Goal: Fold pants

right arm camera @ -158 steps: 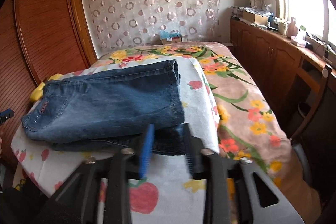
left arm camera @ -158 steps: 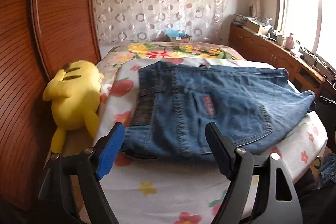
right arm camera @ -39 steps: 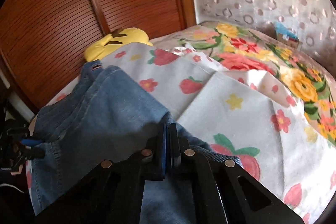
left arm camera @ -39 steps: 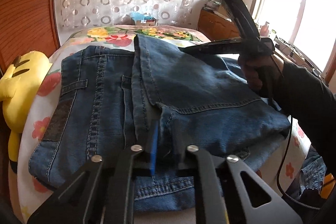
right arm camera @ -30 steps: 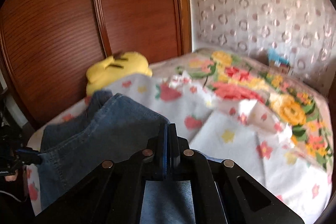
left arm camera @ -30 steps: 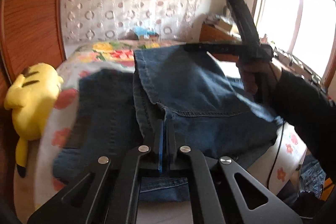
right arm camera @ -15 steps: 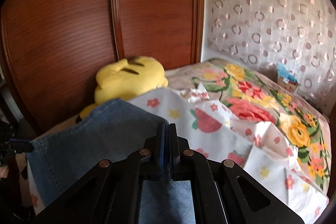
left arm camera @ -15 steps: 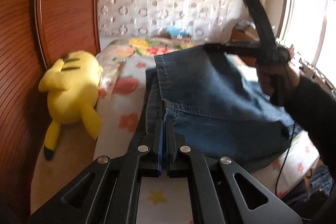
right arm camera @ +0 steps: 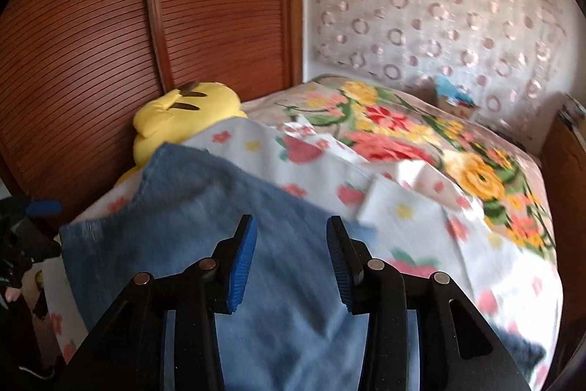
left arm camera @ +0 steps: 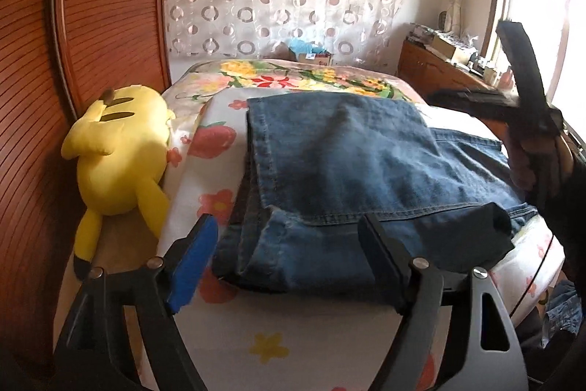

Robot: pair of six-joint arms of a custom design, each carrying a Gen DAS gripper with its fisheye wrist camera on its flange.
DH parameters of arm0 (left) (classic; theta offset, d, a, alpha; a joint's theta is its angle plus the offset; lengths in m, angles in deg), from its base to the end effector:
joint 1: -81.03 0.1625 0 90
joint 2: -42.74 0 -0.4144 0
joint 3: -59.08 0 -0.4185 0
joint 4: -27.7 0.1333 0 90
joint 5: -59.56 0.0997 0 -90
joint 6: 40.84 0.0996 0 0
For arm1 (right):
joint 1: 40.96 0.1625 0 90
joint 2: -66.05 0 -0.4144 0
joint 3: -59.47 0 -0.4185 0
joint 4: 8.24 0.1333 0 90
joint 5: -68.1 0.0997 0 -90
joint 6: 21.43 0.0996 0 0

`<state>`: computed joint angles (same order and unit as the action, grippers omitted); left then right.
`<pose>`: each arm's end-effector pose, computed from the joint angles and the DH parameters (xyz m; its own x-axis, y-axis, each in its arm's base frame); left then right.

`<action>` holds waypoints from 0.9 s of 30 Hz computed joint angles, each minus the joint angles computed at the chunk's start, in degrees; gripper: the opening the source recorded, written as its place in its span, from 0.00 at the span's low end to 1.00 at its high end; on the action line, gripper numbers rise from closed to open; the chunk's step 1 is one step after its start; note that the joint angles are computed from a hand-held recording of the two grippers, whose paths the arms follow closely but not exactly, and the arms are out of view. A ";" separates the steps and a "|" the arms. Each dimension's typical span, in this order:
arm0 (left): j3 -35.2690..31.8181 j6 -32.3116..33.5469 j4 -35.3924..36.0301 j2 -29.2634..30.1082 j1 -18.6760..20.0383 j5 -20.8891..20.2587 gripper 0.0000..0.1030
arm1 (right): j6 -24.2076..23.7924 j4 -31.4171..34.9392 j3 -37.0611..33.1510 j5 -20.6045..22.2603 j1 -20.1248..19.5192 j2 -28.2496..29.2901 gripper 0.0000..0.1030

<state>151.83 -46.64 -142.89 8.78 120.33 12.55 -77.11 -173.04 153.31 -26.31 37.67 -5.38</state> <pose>-0.3989 -0.5865 0.0054 -0.7285 0.3441 -0.5923 0.6482 0.6261 -0.4334 -0.0066 -0.6702 0.4142 -0.6437 -0.3496 0.6807 -0.7295 0.5490 -0.4079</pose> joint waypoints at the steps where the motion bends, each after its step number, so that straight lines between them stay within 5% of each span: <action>1: -0.22 0.12 -0.09 0.22 -0.09 -0.41 0.77 | 0.49 -0.13 1.29 0.57 -0.54 -1.40 0.40; 14: -4.12 1.16 0.87 4.54 -2.57 -4.31 0.77 | 2.22 -6.99 18.33 6.78 -8.03 -17.34 0.40; 27: -9.83 3.22 3.24 9.21 -5.36 -7.07 0.77 | 3.61 -10.11 26.42 12.43 -16.21 -28.83 0.43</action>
<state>142.01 -43.42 -139.65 17.99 114.97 5.48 -73.51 -183.15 179.72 -13.87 21.46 -34.21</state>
